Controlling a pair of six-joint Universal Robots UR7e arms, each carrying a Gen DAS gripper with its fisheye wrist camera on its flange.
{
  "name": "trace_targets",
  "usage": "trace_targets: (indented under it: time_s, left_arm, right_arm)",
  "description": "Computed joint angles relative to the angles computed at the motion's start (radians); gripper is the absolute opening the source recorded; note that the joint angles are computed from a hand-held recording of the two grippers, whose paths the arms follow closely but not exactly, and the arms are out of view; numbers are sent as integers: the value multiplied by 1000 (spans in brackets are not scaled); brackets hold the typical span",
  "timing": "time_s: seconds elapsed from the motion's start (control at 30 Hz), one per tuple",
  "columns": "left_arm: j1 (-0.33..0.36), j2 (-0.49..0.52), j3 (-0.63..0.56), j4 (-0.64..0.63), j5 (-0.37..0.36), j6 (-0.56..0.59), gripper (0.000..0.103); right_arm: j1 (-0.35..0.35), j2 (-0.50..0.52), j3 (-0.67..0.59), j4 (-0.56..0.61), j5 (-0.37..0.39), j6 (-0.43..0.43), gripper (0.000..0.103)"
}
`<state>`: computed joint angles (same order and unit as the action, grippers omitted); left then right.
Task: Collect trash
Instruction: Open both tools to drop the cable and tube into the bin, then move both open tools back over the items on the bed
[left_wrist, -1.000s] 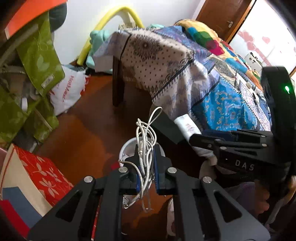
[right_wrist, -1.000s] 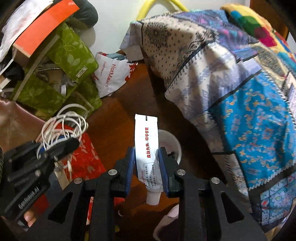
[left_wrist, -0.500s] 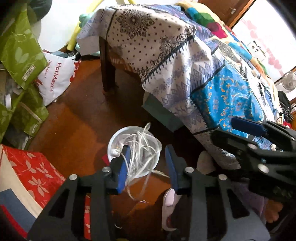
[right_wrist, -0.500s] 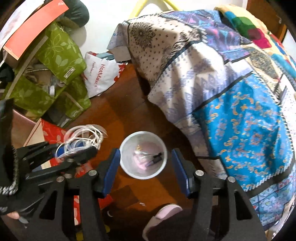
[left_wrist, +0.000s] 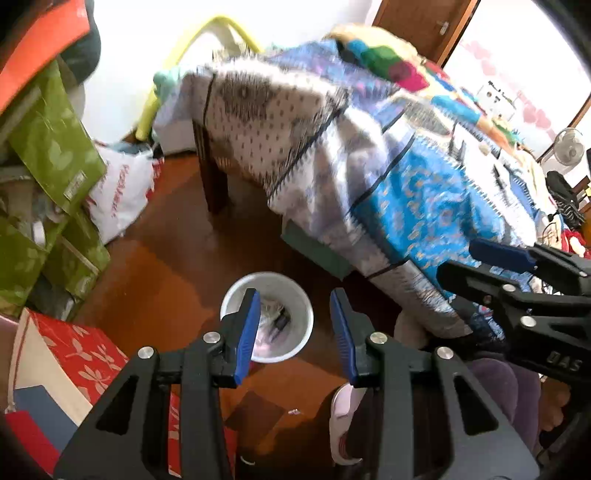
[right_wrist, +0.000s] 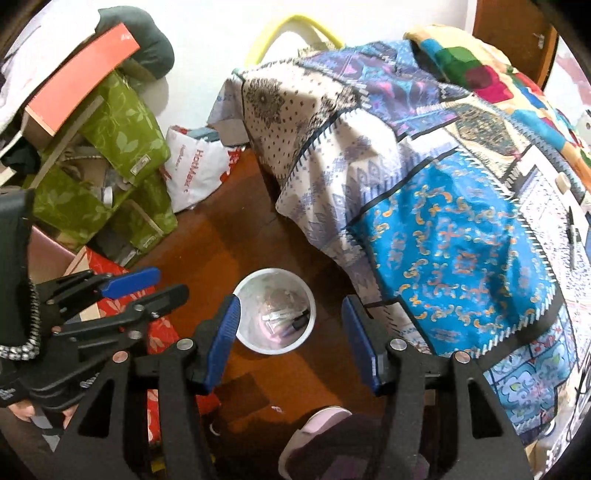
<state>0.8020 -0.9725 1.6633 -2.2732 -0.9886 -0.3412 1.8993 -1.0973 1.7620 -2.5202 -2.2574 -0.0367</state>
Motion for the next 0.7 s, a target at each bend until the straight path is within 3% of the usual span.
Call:
trace_targets:
  time_s: [0.33, 0.7]
  left_arm:
    - [-117, -66, 29, -99, 54, 33, 38]
    - [-238, -33, 14, -196, 83, 90, 38]
  right_arm:
    - [67, -110, 85, -138, -60, -58, 53]
    - [127, -268, 188, -314, -148, -137, 53]
